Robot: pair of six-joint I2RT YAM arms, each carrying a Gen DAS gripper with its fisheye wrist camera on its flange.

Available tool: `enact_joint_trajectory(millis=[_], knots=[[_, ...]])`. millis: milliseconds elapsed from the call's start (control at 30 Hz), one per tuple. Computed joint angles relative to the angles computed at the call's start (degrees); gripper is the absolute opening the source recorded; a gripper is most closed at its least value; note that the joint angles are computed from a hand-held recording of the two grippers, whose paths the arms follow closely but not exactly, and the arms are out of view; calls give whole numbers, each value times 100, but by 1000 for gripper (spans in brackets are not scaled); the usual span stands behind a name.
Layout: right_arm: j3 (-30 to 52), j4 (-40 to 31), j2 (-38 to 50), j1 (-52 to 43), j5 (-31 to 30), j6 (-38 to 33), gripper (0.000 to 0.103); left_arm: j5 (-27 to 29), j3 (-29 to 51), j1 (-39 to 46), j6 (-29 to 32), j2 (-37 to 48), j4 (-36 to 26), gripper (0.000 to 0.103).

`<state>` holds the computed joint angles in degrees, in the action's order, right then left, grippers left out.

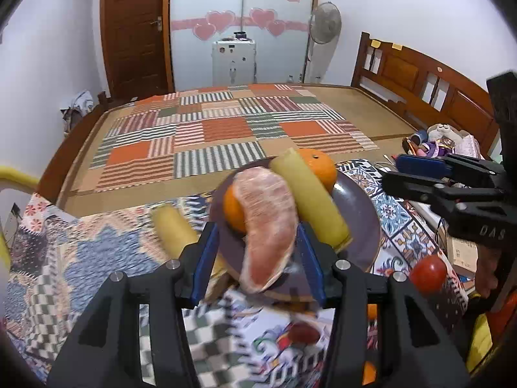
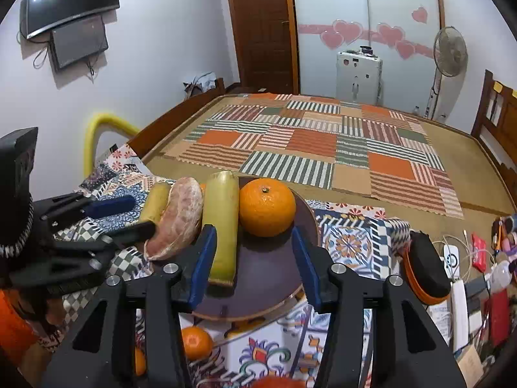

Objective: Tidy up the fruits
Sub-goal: 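Open both tools to release the items on the plate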

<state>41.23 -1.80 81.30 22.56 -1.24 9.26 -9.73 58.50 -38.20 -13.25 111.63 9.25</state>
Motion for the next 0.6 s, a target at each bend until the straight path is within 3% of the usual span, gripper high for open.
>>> enact_joint_trajectory(millis=[67,267,600], knots=[[-186,-33,-252,33,117,50,51,-135,-317,53,18,-278,49,59],[-735,-160,-953,151,542,222,55,-52,-945,393,-9,-636,7,61],[-1638,200,-1380,248,957,654,60,269,-847,565,-74,-22,109,61]])
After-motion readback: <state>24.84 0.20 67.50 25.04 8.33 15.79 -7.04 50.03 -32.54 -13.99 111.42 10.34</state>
